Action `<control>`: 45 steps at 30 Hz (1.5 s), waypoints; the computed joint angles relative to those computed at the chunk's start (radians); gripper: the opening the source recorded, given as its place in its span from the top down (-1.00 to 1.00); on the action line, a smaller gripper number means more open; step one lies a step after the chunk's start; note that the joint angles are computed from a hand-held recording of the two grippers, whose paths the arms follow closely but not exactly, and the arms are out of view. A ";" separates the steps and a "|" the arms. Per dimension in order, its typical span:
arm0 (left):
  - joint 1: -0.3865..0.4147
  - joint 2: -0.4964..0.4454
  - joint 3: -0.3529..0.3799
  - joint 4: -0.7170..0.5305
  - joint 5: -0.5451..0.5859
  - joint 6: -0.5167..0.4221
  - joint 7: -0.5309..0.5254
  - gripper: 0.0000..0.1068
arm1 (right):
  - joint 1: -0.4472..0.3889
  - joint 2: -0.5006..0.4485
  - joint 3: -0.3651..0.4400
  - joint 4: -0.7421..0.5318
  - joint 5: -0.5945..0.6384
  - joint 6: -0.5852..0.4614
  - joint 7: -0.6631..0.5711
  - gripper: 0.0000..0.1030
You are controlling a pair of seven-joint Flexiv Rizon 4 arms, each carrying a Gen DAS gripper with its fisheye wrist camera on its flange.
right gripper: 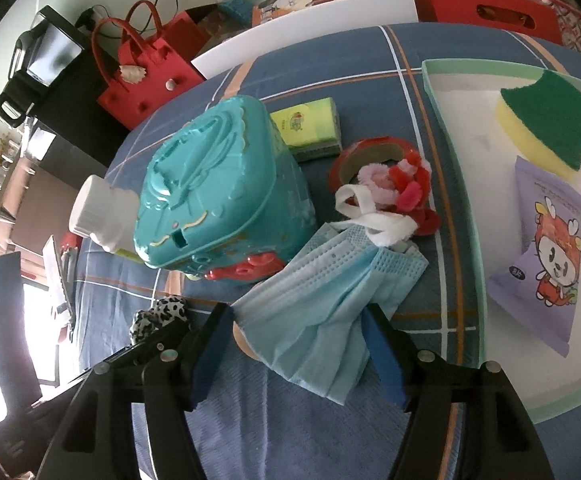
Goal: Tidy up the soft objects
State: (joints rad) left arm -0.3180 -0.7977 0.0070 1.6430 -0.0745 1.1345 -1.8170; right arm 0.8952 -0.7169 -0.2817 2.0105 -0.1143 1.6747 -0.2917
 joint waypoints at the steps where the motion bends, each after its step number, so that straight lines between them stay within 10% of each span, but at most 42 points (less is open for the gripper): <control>1: 0.001 0.001 -0.001 0.000 0.000 -0.001 0.001 -0.24 | 0.003 0.000 -0.004 0.000 0.000 -0.002 0.001 -0.37; 10: 0.024 0.015 -0.023 0.016 -0.024 0.010 0.027 0.03 | 0.042 -0.006 -0.041 0.017 0.024 0.028 0.005 -0.22; 27: 0.054 0.036 -0.043 0.054 -0.064 0.042 0.062 0.28 | 0.073 0.003 -0.049 0.044 0.165 0.124 -0.100 0.94; 45: 0.047 0.069 -0.045 0.074 -0.079 0.058 0.059 0.40 | 0.154 0.019 -0.128 0.081 0.267 0.161 -0.145 0.99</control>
State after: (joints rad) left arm -0.2713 -0.7284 -0.0379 1.7166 -0.1538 1.1929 -1.7584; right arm 1.0490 -0.6974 -0.4097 2.0914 0.1523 1.8352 -0.4370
